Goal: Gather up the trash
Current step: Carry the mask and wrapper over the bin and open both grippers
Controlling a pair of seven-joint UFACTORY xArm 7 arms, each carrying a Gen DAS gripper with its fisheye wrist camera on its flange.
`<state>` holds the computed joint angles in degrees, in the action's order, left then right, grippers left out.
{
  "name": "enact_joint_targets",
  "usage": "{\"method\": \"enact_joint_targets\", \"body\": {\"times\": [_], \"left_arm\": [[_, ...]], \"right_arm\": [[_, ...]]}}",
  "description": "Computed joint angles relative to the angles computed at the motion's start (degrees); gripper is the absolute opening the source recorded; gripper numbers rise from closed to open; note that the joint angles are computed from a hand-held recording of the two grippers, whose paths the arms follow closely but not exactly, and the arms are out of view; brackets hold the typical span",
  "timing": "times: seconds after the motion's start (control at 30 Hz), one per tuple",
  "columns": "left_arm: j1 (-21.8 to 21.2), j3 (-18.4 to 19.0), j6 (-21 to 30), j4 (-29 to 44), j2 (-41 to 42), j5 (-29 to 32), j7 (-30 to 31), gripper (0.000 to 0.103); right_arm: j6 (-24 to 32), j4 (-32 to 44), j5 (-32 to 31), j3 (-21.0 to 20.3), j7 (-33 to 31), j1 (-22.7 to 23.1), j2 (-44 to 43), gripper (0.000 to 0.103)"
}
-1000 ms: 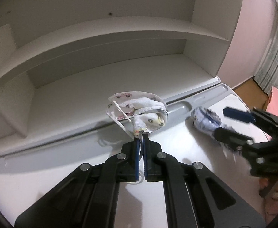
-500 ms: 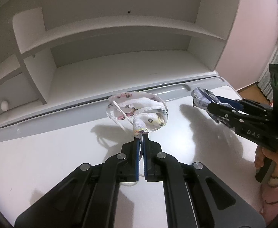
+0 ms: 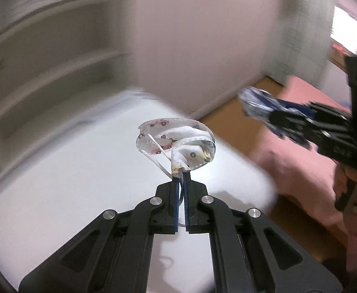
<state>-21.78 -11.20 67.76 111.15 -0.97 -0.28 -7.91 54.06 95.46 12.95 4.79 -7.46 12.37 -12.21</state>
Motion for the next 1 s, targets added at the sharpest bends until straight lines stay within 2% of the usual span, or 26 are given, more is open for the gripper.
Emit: {"method": "enact_joint_targets", "body": {"times": [0.13, 0.27, 0.37, 0.43, 0.8, 0.87, 0.9, 0.93, 0.97, 1.0], "left_arm": [[-5.95, -4.62, -0.41, -1.55, 3.74, -4.36, 1.14, 0.002], [-10.52, -6.46, 0.97, -6.67, 8.34, -11.69, 2.17, 0.002], [-13.70, -6.33, 3.86, -9.28, 13.24, -10.02, 0.53, 0.002], [-14.69, -5.91, 3.85, -10.40, 14.67, -9.91, -0.45, 0.002], [-15.45, -5.55, 1.77, -12.93, 15.68, -12.10, -1.88, 0.002], [-15.27, -5.44, 1.38, -13.54, 14.69, -11.96, -1.45, 0.005], [-15.37, -5.38, 0.85, -13.76, 14.36, -11.35, -1.35, 0.022], [-15.37, -5.39, 0.70, -13.67, 14.31, -11.22, -1.35, 0.041], [-15.43, -5.50, 0.77, -13.31, 14.30, -10.69, -1.80, 0.089], [-15.81, -5.19, -1.55, -14.79, 12.97, -9.56, -2.21, 0.097]], "right_arm": [[7.57, -14.67, -0.88, -5.24, -0.11, -4.10, -14.29, 0.031], [15.47, -30.73, -0.50, -9.61, 1.23, -7.75, -22.97, 0.031], [16.82, -42.04, 0.03, -10.32, 3.85, -10.53, -26.27, 0.031], [17.34, -47.54, 0.61, -10.81, 4.29, -11.35, -27.59, 0.031], [18.08, -50.70, 4.25, -12.76, 4.30, -13.52, -26.66, 0.031], [17.68, -50.46, 5.82, -12.94, 4.22, -13.15, -25.85, 0.036], [17.99, -50.10, 6.20, -12.97, 4.36, -13.12, -25.53, 0.042], [18.54, -49.55, 5.73, -13.11, 4.29, -13.47, -25.19, 0.068], [18.37, -49.28, 5.06, -12.27, 5.16, -13.86, -24.90, 0.089], [17.96, -49.15, 4.07, -11.50, 5.99, -14.35, -24.99, 0.090]]}}
